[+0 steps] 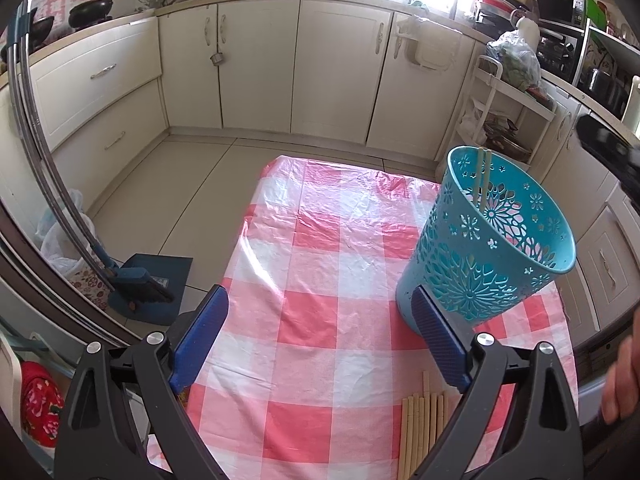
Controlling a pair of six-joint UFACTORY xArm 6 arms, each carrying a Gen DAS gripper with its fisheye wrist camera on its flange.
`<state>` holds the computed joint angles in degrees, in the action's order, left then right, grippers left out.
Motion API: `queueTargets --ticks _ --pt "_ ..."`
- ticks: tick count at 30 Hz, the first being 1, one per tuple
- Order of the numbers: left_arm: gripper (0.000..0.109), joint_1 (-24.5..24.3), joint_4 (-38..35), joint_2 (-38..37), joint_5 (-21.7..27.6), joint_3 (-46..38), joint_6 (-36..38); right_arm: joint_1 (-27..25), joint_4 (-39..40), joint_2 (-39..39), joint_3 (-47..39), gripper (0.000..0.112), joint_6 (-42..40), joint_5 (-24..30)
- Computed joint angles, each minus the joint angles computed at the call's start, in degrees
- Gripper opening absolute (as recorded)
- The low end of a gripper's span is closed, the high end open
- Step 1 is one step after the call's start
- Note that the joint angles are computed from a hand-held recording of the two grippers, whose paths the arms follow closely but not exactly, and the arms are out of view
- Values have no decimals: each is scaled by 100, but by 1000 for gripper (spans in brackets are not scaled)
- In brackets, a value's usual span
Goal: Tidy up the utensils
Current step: 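Grasp another chopstick with the left gripper while the right gripper grasps one too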
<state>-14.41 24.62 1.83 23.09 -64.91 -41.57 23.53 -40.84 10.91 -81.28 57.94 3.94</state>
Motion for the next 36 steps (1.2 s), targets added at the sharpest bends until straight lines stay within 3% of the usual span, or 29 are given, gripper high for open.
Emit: queueTargets --ticks 3,6,12,16,20,28,36 --pt "89 -1 76 -26 5 14 -51 64 -472 -439 543 24 346 -31" --pt "89 2 134 -57 -1 42 -86 183 -444 -806 1108 26 324 42" --pt "90 5 398 -148 18 117 -234 596 974 -1296 2252 26 -614 388" --pt "90 -1 651 -213 72 186 -367 811 2137 -1301 2611 26 -1397 712" --pt "90 -6 689 -318 109 323 -290 949 2765 -1152 2751 24 -1801 928" --pt "90 30 275 -689 77 862 83 1011 2563 -969 2804 23 -1559 1027" --pt "90 -240 126 -853 144 1235 234 1044 2136 -834 2707 21 -1324 1006"
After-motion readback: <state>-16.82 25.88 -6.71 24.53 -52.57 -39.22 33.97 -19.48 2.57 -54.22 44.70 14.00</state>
